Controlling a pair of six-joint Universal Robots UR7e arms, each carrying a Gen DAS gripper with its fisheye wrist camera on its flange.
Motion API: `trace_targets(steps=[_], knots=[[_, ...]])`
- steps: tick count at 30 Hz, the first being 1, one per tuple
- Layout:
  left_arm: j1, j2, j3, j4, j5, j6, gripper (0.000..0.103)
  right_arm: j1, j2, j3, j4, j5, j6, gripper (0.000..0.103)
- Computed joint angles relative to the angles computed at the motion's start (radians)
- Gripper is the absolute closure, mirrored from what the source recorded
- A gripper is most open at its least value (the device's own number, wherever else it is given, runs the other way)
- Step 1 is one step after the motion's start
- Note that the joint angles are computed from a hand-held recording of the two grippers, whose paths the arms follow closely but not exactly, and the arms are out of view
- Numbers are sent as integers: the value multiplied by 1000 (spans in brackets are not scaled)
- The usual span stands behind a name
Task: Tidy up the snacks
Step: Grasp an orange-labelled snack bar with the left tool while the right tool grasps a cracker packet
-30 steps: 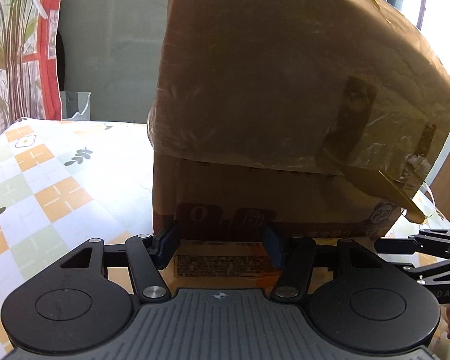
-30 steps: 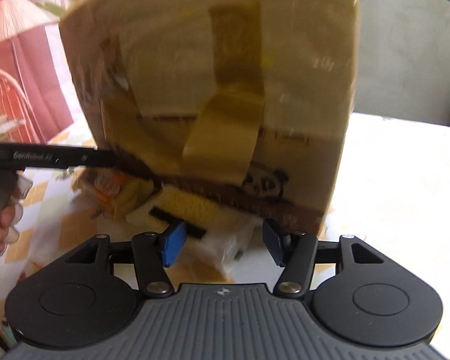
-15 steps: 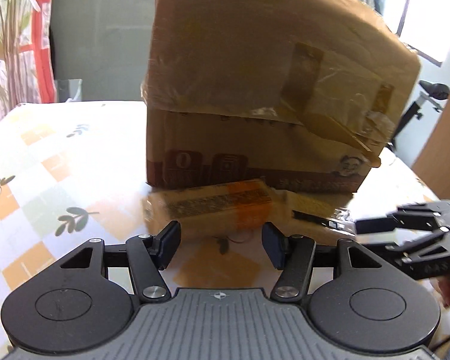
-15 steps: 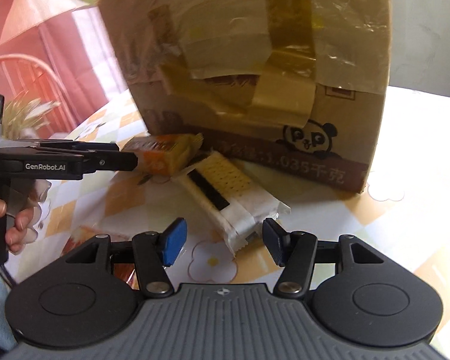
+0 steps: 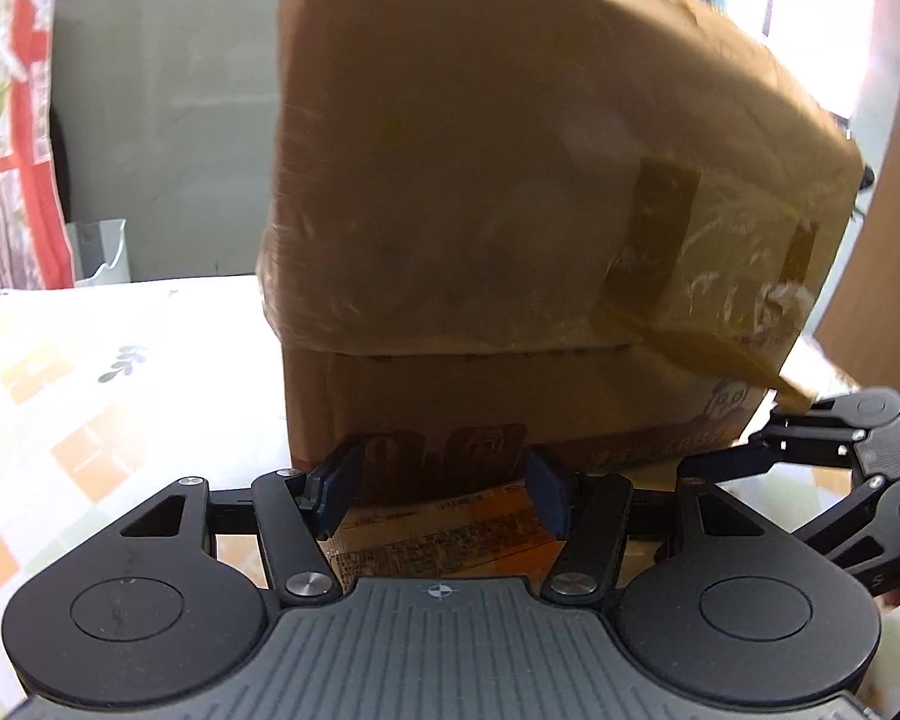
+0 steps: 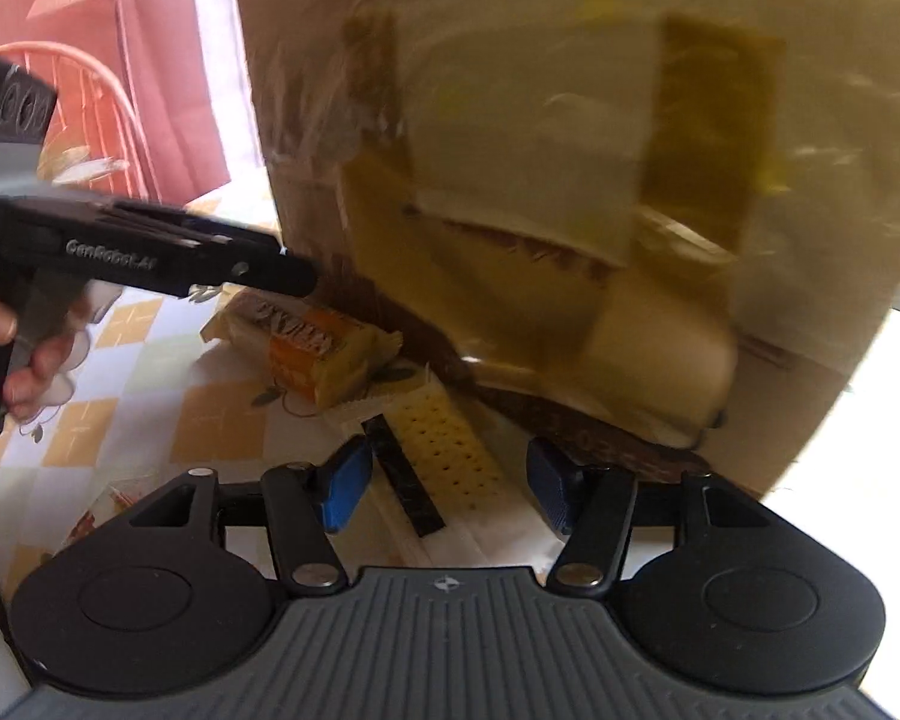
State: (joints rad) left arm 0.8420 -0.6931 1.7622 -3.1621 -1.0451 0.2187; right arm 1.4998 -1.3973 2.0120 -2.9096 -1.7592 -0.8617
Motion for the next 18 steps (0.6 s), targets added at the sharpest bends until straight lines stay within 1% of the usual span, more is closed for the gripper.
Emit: trace_targets(steps=[3,6,8,10,13,16,18], knots=[[17,3,-16,63,-28,-13,40,1,-7,9,-6,-8,16,40],[21,-4,8,31,-33,-57,40,-10,-26,25,-7,3,35,44],[22,-18,29,30,-42,-101,40,-20,-47,40,-5,15,44,45],[21,-38,60,34,-52,-118,39,-28,-66,54,-7,19,50,46],[7,-69,109,40,-41,-141,39,-43,-91,77,-30,24,78,47],[-3,-89,132,90,-6,-152,39,-61,-117,107,-68,37,112,48],[-8,-94,150,71,2,-138,39,-75,-136,125,-83,48,125,48]])
